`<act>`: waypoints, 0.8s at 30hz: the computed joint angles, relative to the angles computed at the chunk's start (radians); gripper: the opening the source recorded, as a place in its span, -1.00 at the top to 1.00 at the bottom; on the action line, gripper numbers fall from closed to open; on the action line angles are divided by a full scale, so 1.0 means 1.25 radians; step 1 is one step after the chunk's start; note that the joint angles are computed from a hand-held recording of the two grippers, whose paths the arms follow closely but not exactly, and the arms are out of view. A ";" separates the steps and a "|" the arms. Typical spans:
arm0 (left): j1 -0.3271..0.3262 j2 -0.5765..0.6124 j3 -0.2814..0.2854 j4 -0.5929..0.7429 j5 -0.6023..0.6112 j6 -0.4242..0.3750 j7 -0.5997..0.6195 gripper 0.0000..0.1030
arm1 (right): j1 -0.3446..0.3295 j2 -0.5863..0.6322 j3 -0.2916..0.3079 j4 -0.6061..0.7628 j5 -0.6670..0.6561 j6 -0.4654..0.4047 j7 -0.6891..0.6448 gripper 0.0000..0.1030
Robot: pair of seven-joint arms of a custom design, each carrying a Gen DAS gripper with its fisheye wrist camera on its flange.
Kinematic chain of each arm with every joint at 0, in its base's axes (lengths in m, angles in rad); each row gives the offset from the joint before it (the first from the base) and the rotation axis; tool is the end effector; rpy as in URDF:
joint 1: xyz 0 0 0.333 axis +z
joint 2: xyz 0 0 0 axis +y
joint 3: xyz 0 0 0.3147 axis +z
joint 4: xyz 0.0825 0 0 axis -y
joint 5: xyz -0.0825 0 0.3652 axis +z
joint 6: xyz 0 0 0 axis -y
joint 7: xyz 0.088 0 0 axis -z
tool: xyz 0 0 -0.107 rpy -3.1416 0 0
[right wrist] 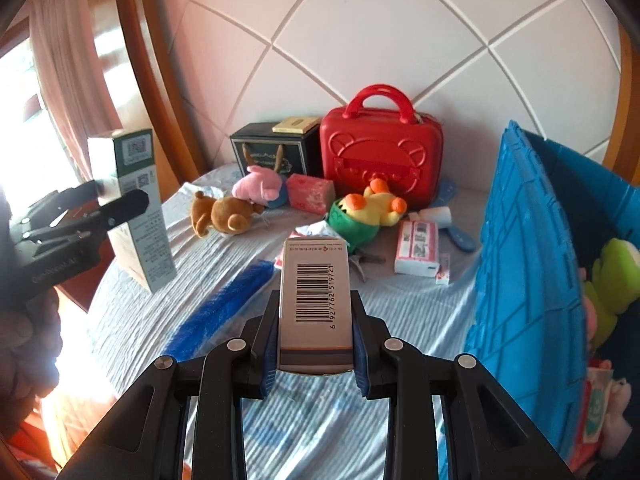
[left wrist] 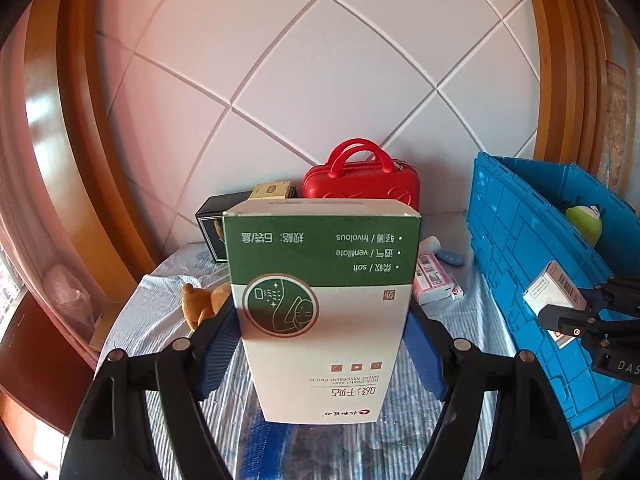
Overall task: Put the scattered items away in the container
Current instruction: 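Lift and carry both boxes with both tools over the blue bin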
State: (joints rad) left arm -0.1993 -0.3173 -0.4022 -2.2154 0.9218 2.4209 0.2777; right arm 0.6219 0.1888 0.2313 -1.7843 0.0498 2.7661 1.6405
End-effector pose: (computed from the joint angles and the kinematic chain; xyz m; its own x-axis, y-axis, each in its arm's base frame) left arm 0.3942 -0.2891 0.5585 0.1556 -0.9824 -0.1038 -0.5734 -0.0043 -0.8192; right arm 0.4349 0.4769 0.5500 0.6970 -0.7036 -0.1382 -0.5687 -0.4250 -0.7043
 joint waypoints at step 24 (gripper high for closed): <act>-0.282 0.474 0.034 0.599 0.134 -0.114 0.114 -0.46 | -0.122 -0.277 -0.101 -0.201 0.329 0.023 -0.297 0.44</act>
State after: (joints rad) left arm -0.5512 0.2758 -0.3592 -1.4661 1.0899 2.2789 0.4198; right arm 0.4690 -0.1580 0.1050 -2.0354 0.4607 2.7945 1.2687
